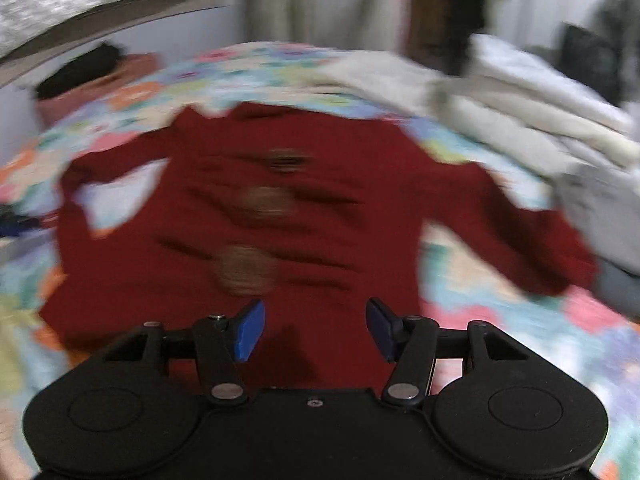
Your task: Fold clothes
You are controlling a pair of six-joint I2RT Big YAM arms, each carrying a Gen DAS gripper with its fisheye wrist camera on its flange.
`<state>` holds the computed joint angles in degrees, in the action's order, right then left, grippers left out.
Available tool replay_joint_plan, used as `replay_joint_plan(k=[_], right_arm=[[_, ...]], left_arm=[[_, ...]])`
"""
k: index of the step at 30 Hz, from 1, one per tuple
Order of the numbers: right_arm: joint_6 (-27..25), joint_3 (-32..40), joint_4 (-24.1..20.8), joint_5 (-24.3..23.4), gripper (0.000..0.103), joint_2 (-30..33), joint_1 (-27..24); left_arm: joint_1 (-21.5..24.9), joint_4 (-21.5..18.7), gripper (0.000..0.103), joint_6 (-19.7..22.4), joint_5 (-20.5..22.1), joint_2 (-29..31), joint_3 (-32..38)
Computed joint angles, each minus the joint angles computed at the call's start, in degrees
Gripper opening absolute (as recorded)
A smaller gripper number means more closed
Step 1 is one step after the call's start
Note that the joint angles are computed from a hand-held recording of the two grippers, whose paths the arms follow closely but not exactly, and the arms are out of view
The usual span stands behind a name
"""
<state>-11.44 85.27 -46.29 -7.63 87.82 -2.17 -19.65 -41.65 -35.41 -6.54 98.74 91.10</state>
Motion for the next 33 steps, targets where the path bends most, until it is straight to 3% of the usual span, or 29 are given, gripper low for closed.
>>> replay_joint_plan(k=[1, 3, 5, 6, 7, 8, 10, 11, 13, 18, 19, 21, 23, 26, 29, 30, 33], right_arm=[[-1.2, 0.6, 0.1, -1.2, 0.061, 1.0, 0.8], [-3.4, 2.3, -0.2, -2.8, 0.061, 3.3, 2.6], [-7.3, 5.3, -1.4, -4.0, 0.061, 5.9, 4.3], [-9.7, 6.6, -1.5, -3.5, 0.062, 6.8, 5.1], [-12.1, 7.9, -1.6, -3.0, 0.062, 7.6, 5.9], [-13.4, 9.8, -2.0, -2.0, 0.062, 8.8, 6.8], [-14.5, 14.1, -3.7, -2.0, 0.063, 11.7, 7.8], [-15.0, 16.3, -4.6, -2.0, 0.063, 13.2, 8.3], [-15.7, 21.0, -6.5, -2.3, 0.063, 16.3, 9.2], [-13.4, 30.0, -11.1, -4.0, 0.063, 22.9, 11.0], [-12.4, 31.9, -12.0, -4.6, 0.063, 24.2, 11.2], [-9.5, 35.3, -14.4, -6.1, 0.062, 26.7, 11.6], [-6.8, 37.7, -15.8, -7.4, 0.062, 28.4, 12.0], [-4.4, 36.9, -13.6, -7.9, 0.062, 28.2, 12.8], [-2.9, 35.9, -12.6, -9.0, 0.062, 27.5, 13.4], [-2.7, 35.6, -12.5, -9.2, 0.063, 27.3, 13.6], [-4.5, 36.1, -14.2, -8.2, 0.063, 27.7, 14.4]], left_arm=[[0.2, 0.8, 0.076, -0.4, 1.3, 1.7, 1.3], [0.0, -5.3, 0.083, -1.6, 1.1, 6.6, 7.5], [-1.1, -13.9, 0.083, 3.1, -2.3, 12.0, 15.7], [-2.1, -14.2, 0.081, 7.3, -6.1, 13.0, 17.3], [-2.8, -11.7, 0.066, 9.7, -9.2, 12.9, 16.5], [-2.8, -7.3, 0.056, 9.8, -9.7, 11.8, 13.7], [-1.8, -2.9, 0.032, 7.0, -6.8, 10.4, 10.4], [-1.3, -2.6, 0.022, 7.0, -6.0, 10.0, 10.2], [-0.5, -3.6, 0.017, 8.0, -5.3, 9.6, 10.7], [-1.1, -1.2, 0.015, 16.0, -21.3, 6.7, 7.1], [-0.8, -0.9, 0.015, 17.2, -22.9, 6.4, 6.4], [0.4, -0.6, 0.015, 15.4, -23.2, 5.2, 4.7], [1.7, 2.5, 0.014, 12.3, -23.4, 2.2, 1.2], [1.4, 10.5, 0.014, 12.6, -32.0, -3.2, -4.8], [0.2, 13.8, 0.011, 11.2, -40.9, -7.0, -8.7], [0.4, 11.7, 0.012, 9.2, -41.0, -7.3, -8.7], [2.0, 1.0, 0.014, 1.1, -35.2, -6.2, -6.4]])
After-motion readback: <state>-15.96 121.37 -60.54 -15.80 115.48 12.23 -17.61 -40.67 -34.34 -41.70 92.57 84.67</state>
